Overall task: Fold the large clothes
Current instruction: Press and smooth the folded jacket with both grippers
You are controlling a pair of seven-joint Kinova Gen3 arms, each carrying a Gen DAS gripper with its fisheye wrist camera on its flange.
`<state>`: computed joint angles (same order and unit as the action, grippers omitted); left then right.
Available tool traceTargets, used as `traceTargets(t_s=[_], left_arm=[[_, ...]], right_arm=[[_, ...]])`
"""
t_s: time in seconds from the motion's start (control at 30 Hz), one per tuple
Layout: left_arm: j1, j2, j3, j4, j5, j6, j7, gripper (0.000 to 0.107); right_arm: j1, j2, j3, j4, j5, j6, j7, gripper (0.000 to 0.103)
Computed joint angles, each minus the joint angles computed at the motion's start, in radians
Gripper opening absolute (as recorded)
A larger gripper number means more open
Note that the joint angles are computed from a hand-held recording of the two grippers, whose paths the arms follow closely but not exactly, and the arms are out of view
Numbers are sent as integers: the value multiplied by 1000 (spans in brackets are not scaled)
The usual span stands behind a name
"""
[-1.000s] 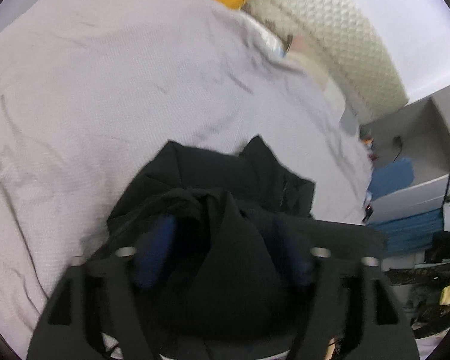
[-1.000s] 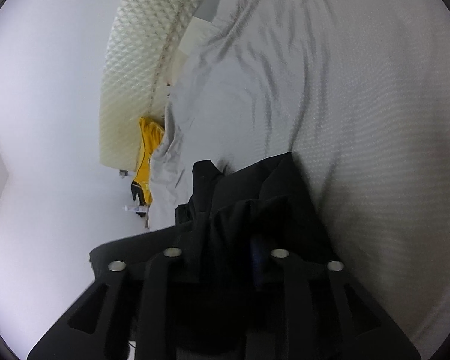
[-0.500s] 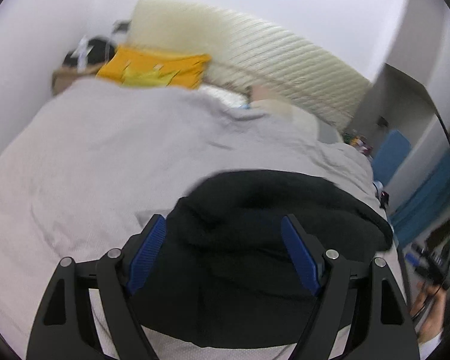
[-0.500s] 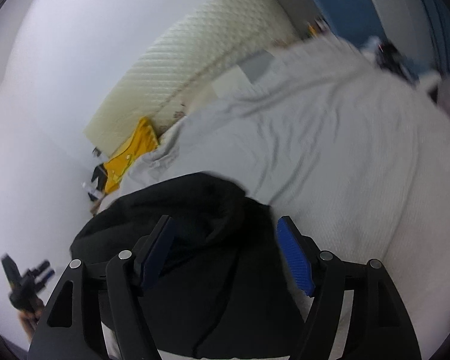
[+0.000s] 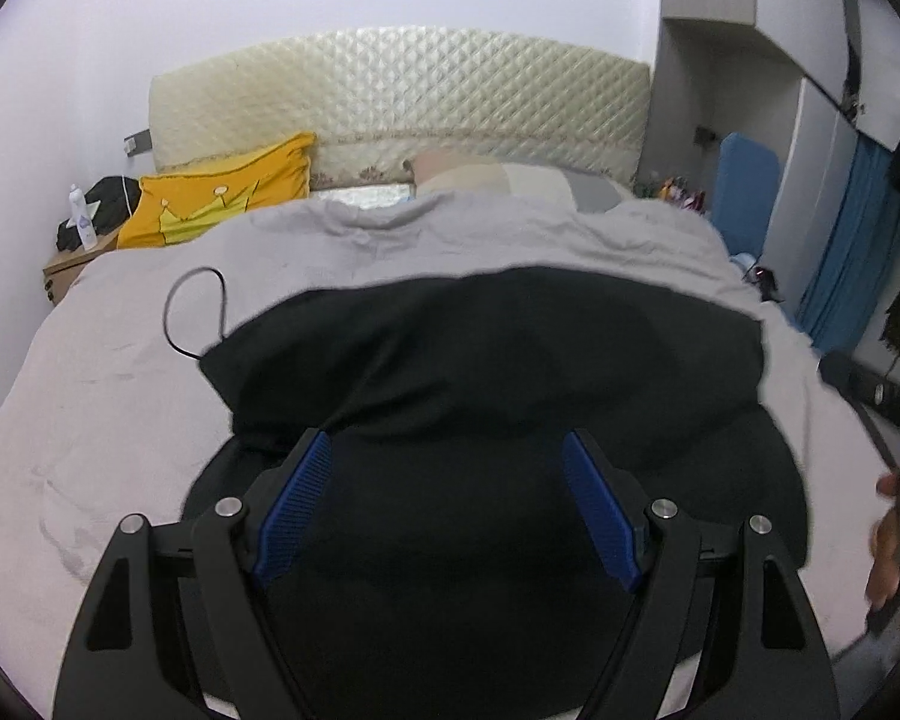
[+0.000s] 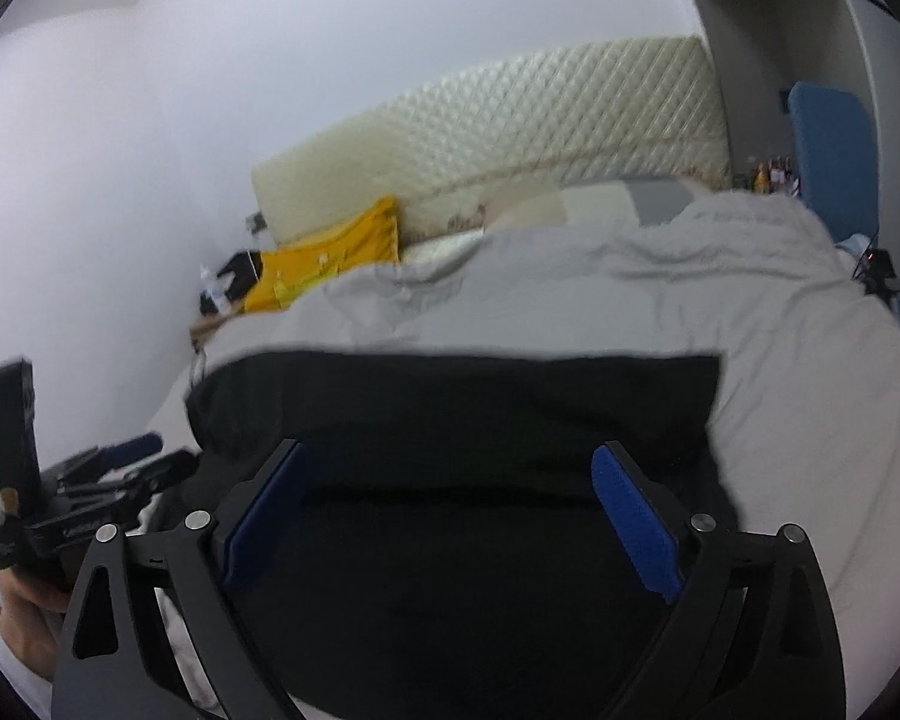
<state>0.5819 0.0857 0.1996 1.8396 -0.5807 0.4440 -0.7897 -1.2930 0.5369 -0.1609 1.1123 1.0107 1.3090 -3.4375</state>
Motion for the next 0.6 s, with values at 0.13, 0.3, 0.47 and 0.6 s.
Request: traceTargets(t_s=[0.13, 0.3, 0.47, 0.6], left_arm=[[-40, 76, 12, -31, 46, -6, -45, 79], [70, 129, -93, -68, -34, 0, 5, 79], [175, 201, -165, -142, -169, 71, 121, 79], [190, 252, -171, -192, -192, 108, 137, 79]], right_arm=[[37, 25, 30, 32, -78, -82, 18, 95], [23, 53, 100, 44, -98, -105, 64, 102], [42, 87, 142, -10, -138, -117, 184, 103], [54, 106, 171, -30, -162, -130, 226, 103]])
